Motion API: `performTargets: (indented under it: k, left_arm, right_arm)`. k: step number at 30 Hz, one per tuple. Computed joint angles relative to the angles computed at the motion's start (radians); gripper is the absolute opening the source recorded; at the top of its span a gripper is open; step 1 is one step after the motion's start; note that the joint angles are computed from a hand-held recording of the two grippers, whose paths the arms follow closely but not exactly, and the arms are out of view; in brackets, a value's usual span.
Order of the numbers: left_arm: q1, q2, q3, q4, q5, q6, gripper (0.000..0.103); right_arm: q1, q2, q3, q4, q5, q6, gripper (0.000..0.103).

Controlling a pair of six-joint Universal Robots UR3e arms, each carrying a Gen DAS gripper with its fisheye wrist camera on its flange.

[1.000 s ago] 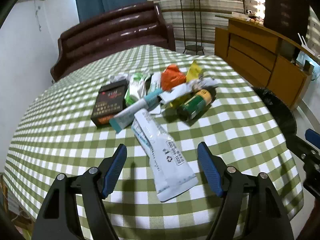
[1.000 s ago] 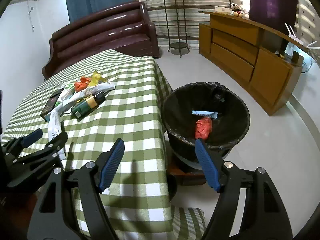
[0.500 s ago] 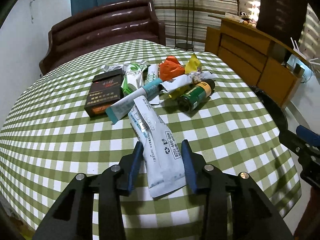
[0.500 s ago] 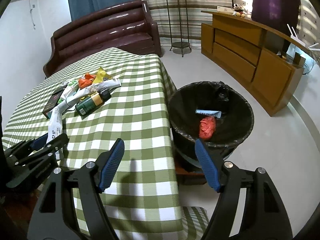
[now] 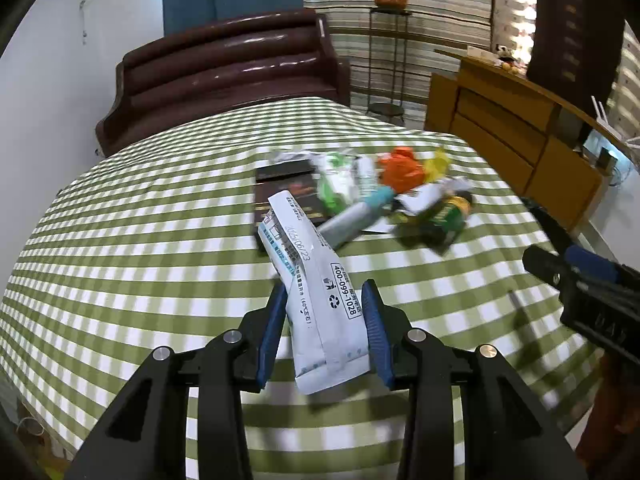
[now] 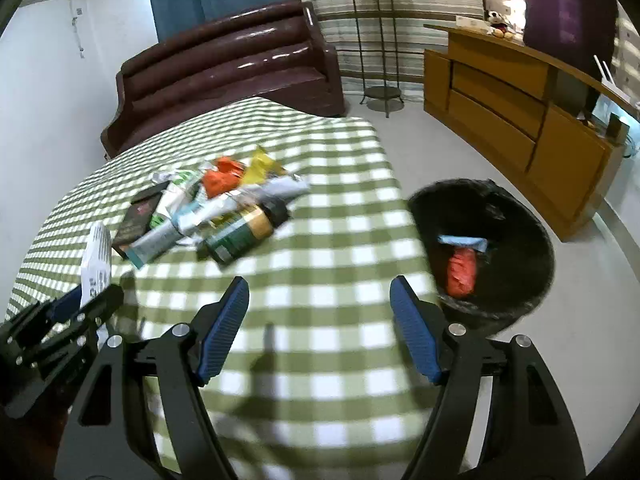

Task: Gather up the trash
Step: 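Grasp the white tube with the left tool while the right tool grasps the green spray can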

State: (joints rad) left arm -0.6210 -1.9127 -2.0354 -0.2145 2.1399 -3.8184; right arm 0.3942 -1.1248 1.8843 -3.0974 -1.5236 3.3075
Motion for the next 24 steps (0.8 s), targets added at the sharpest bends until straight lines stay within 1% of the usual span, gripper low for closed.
performTargets:
  k: [4,10,14,18,22,24]
  left_arm:
    - [0.05,0.054,-0.083,0.038,-0.008,0.018,0.039]
    - [0.144,0.126,-0.194,0.106,-0.026,0.07,0.039]
    - [0.189,0.151,-0.231,0.141,-0.044,0.096,0.039]
    - [0.224,0.171,-0.272,0.181,-0.069,0.122,0.039]
    - [0.258,0.186,-0.306,0.214,-0.1,0.148,0.039]
    - [0.269,0.189,-0.317,0.222,-0.112,0.154,0.039]
  right_arm:
    - [0.047,0.073,-0.13,0.063,-0.023,0.029,0.071]
    - [0.105,0.205,-0.372,0.212,-0.071,0.074,0.071]
    - [0.117,0.264,-0.487,0.292,-0.083,0.108,0.071]
    - [0.141,0.321,-0.603,0.373,-0.13,0.118,0.071]
    - [0.146,0.341,-0.642,0.42,-0.15,0.113,0.07]
    - [0.143,0.332,-0.624,0.419,-0.156,0.112,0.07]
